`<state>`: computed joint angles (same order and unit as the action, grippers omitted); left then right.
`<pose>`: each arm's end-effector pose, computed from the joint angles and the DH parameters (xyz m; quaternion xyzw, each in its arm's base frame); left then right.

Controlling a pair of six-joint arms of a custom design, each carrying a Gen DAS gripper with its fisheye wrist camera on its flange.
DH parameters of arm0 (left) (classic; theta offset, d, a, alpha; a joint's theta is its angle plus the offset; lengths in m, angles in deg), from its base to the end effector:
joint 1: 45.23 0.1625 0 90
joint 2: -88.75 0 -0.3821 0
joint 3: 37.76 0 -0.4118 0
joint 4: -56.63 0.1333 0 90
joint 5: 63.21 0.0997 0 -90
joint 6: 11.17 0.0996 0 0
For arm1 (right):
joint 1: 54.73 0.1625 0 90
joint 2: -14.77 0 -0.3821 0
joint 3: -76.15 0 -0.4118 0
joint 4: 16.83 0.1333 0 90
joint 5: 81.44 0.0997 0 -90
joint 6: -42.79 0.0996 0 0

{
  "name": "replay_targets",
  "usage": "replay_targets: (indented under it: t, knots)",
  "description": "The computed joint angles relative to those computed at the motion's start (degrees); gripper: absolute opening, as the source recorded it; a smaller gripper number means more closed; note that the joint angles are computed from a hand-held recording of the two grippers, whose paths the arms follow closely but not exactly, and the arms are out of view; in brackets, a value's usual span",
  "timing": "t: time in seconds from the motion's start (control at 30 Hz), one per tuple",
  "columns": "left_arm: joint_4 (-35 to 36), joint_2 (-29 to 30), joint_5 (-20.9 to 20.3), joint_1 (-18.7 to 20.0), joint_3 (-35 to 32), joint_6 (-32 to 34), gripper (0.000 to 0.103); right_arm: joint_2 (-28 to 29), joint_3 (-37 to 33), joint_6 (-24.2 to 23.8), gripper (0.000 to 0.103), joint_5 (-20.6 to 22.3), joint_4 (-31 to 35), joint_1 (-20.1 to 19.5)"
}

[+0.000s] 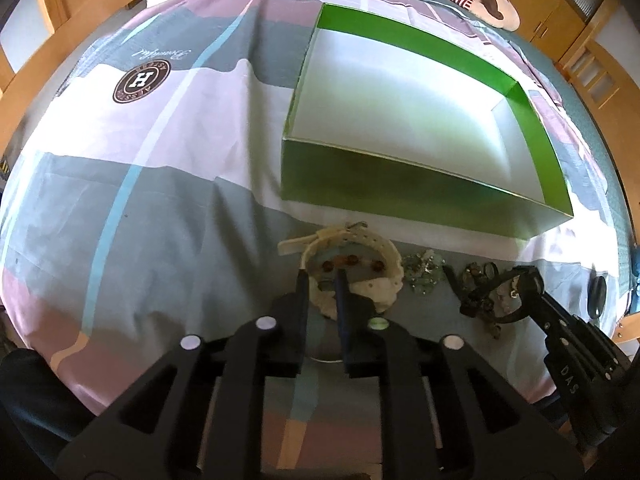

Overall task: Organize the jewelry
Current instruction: 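Grasp the white watch with the left tool while the right tool grasps the black-strap watch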

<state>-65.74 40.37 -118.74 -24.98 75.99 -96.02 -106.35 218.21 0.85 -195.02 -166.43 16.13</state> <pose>-0.3700 -0.3386 -0.0494 -0.0369 0.9189 -0.2175 0.3271 -0.0173 -0.3348 0.3334 0.1163 -0.9189 0.1811 0.3307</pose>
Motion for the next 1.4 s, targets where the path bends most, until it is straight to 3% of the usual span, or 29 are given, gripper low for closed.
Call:
replay_targets:
  t: [0.07, 0.23, 0.3, 0.5, 0.53, 0.57, 0.6, 0.67, 0.93, 0.97, 1.03, 1.23, 1.27, 1.33, 1.4]
  knots:
    - [1.1, 0.1, 0.5, 0.1, -0.2, -0.5, 0.03, 0.5, 0.2, -0.1, 0.013, -0.1, -1.1, -0.3]
    - [1.3, -0.2, 0.5, 0.6, 0.0, -0.6, 0.036, 1.0, 0.2, -0.3, 0.013, -0.5, -1.6, -0.5]
    - [1.8, -0.1, 0.7, 0.7, -0.2, -0.5, 0.039, 1.1, 0.3, -0.4, 0.02, -0.5, -2.0, -0.5]
    - [1.9, 0.3, 0.6, 1.0, -0.4, 0.2, 0.052, 2.6, 0.4, -1.0, 0.022, -1.4, -3.7, -0.9]
    - [0.9, 0.4, 0.3, 1.2, -0.2, 0.8, 0.049, 2.7, 0.4, -1.1, 0.022, -1.3, -3.7, -1.0]
    - [0.6, 0.4, 0.0, 1.3, -0.1, 1.1, 0.039, 2.6, 0.7, -1.6, 0.022, -1.0, -4.1, -1.2]
    - [-0.5, 0.6, -0.8, 1.7, 0.2, 1.9, 0.017, 2.4, 1.0, -2.3, 0.017, -0.8, -4.8, -1.2]
    - [-2.8, 0.5, -2.4, 2.3, 0.8, 2.6, 0.01, 1.8, 1.5, -3.2, 0.01, -0.3, -5.4, -1.2]
    - [-5.4, -2.6, -1.2, 0.9, 2.9, 1.8, 0.008, -1.8, 0.3, -2.5, 0.009, 2.4, -1.2, -1.1]
    - [-5.3, -3.1, -1.0, 0.7, 2.9, 1.7, 0.008, -2.5, -0.2, -2.0, 0.004, 3.2, -0.2, -0.8]
    - [-5.3, -3.9, 0.0, 0.1, 2.7, 1.8, 0.001, -3.2, -0.9, -1.5, 0.003, 4.1, 0.6, 0.0]
    - [-2.8, -3.6, 1.5, 0.2, 1.4, 2.1, 0.002, -2.3, -2.3, -1.3, 0.003, 3.6, 0.1, 1.8]
    - [-2.1, -3.5, 1.4, 0.7, 1.4, 1.3, 0.008, -1.8, -2.4, -1.4, 0.003, 3.0, 0.0, 1.8]
    - [-1.7, -3.7, 1.2, 1.6, 1.9, 0.2, 0.024, -0.7, -2.5, -0.6, 0.014, 1.9, 0.1, 1.3]
    - [-1.0, -3.4, 0.8, 2.6, 2.0, -0.9, 0.028, 0.4, -2.6, 0.3, 0.039, 1.4, 0.6, 0.2]
